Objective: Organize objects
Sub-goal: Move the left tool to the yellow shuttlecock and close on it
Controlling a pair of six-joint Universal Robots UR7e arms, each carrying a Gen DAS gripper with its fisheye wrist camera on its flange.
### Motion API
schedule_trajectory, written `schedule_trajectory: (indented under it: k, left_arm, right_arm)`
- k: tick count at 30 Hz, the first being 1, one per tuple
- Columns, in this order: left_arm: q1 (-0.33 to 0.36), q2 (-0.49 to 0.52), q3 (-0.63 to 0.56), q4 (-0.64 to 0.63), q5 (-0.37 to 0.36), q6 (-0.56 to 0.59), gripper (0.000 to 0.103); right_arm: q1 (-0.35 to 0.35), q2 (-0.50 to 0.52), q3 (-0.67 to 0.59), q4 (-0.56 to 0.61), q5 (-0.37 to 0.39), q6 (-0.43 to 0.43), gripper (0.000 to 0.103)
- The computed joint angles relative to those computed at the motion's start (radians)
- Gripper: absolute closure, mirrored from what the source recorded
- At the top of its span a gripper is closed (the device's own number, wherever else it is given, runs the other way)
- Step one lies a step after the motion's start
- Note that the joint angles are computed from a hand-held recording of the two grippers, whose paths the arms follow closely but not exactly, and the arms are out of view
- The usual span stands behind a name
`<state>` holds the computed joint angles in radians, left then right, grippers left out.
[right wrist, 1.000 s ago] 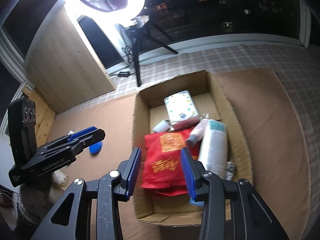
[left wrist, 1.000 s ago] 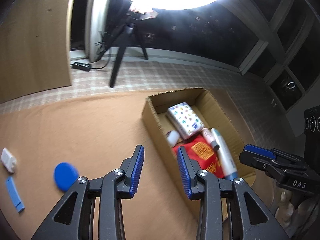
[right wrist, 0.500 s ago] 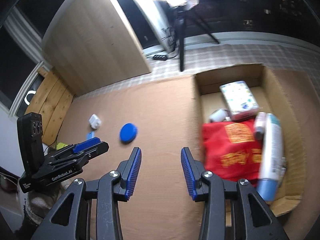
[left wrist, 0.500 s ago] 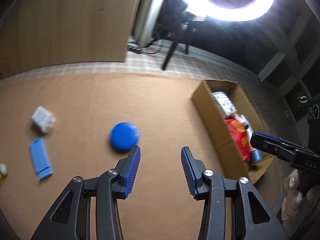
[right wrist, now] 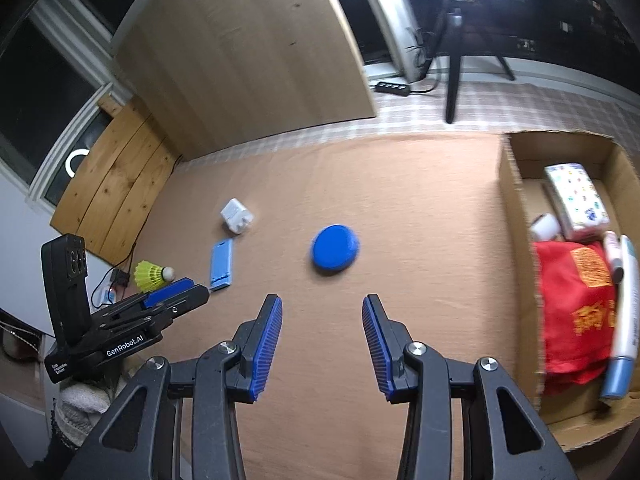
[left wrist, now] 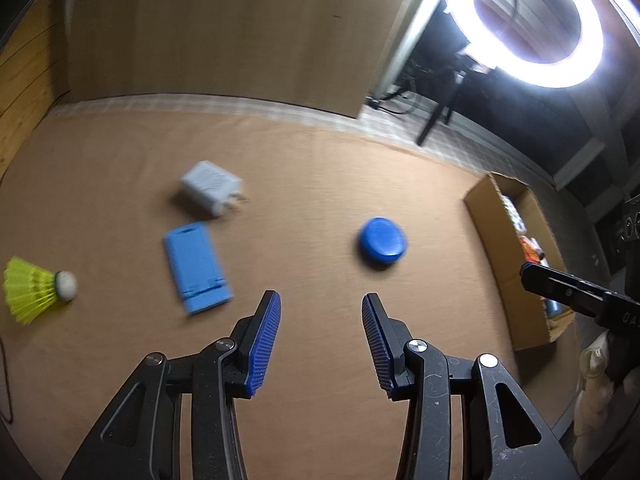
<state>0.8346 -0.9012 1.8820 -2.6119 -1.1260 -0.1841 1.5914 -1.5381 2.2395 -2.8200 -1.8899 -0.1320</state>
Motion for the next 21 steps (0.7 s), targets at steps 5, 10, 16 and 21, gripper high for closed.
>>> schedule_trajectory:
  k: [5, 10, 16, 21]
  left_arm:
    - [0.041, -0.078, 0.040, -0.008, 0.056, 0.011, 0.057]
    - [0.093, -0.164, 0.068, -0.024, 0.126, 0.027, 0.056]
    - [0.173, -0.231, 0.061, -0.046, 0.176, 0.045, 0.054]
    - [0.238, -0.230, 0.027, -0.047, 0.158, 0.078, 0.054]
  right_arm:
    - [0.037, 0.056, -0.013, -0.014, -0.006, 0.017, 0.065]
    - [0.062, 0.109, -0.023, -0.029, -0.003, 0.039, 0.065]
    - [0.091, 0.155, -0.026, -0.036, -0.010, 0.055, 0.065]
    - [0.108, 0.173, -0.027, -0.034, -0.023, 0.067, 0.065]
